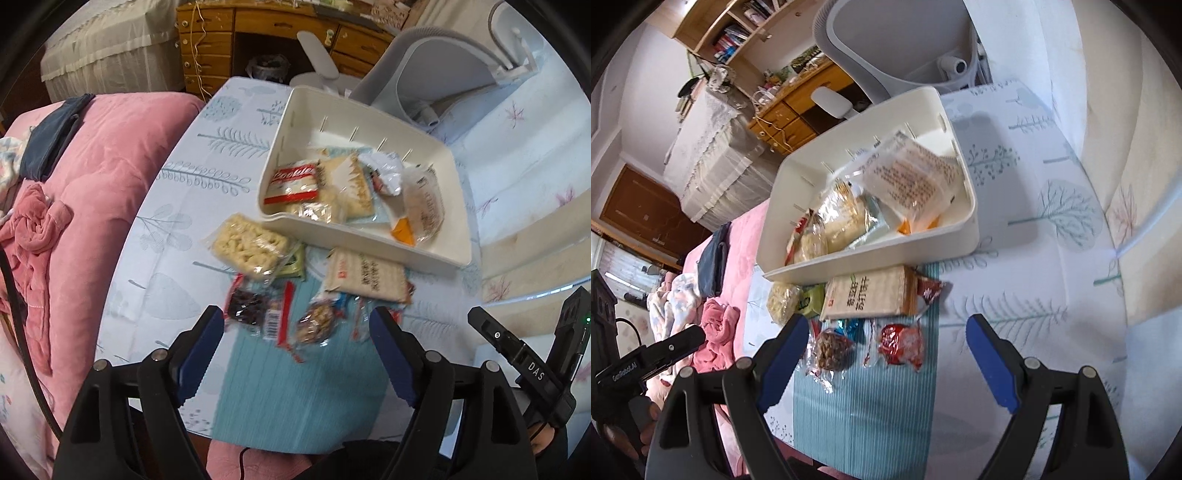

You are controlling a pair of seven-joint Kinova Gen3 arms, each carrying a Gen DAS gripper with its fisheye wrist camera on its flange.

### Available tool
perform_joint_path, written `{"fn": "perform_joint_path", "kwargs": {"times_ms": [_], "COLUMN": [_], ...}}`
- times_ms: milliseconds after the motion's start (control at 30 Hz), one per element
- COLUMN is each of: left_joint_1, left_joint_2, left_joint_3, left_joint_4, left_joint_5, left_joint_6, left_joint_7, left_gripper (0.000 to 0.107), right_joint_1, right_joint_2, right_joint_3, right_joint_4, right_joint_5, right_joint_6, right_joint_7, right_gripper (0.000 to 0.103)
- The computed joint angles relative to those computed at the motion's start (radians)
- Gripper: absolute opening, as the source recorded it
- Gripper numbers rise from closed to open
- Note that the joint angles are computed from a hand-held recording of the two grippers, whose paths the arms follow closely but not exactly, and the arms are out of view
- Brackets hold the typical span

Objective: Organize snacks
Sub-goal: 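Grasp the clear puffed-snack box with the left tool while the right tool grasps the red-orange pack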

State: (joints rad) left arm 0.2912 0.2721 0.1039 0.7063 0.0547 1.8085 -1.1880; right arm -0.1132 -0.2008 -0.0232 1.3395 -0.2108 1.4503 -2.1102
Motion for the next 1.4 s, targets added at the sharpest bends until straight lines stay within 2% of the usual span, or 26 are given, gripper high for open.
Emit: {"fn": "perform_joint_path", "kwargs": {"times_ms": [267, 433, 633, 767, 900, 1100, 1400], "left_joint_1": [-0.078, -0.110, -0.139, -0.157, -0.169, -0.150, -0.149], "left_joint_2": [0.086, 0.155, 0.244, 0.283, 0.330, 0.414, 0.487], "left_joint_3": [-0.002, 0.002, 0.004, 0.009, 0.019, 0.009, 0.012], "left_joint_4": [-0.059, -0.120, -0.187, -0.198, -0.221, -0.295, -0.337], "left_joint_5": [0.046, 0.072, 0.090, 0.120, 0.155, 0.144, 0.155], "left_joint_6": [0.075, 0.122, 0.171, 0.181, 0.194, 0.229, 0.226], "left_joint_7": [-0.146, -0.256, -0.386, -0.437, -0.476, -0.491, -0.481], "left_gripper": [0.092, 0.093, 0.099, 0.099, 0.102, 0.102, 0.102], "right_joint_1": [-0.035, -0.082, -0.155, -0.210, -0.261, -0.320, -0.381], "right_joint_2": [0.003, 0.019, 0.055, 0.080, 0.114, 0.159, 0.226], "right_joint_3": [-0.123, -0.196, -0.251, -0.263, -0.254, -0.238, -0.206], "right_joint_4": [0.037, 0.064, 0.092, 0.103, 0.106, 0.105, 0.087], "right_joint_5": [0.116, 0.219, 0.341, 0.403, 0.438, 0.500, 0.544], "right_joint_6": [-0.007, -0.007, 0.009, 0.033, 0.063, 0.101, 0.132], "right_joint_7": [-0.237, -0.411, -0.598, -0.681, -0.718, -0.761, -0.721], "right_gripper": [0.088, 0.088, 0.088, 0.088, 0.088, 0.088, 0.087]}}
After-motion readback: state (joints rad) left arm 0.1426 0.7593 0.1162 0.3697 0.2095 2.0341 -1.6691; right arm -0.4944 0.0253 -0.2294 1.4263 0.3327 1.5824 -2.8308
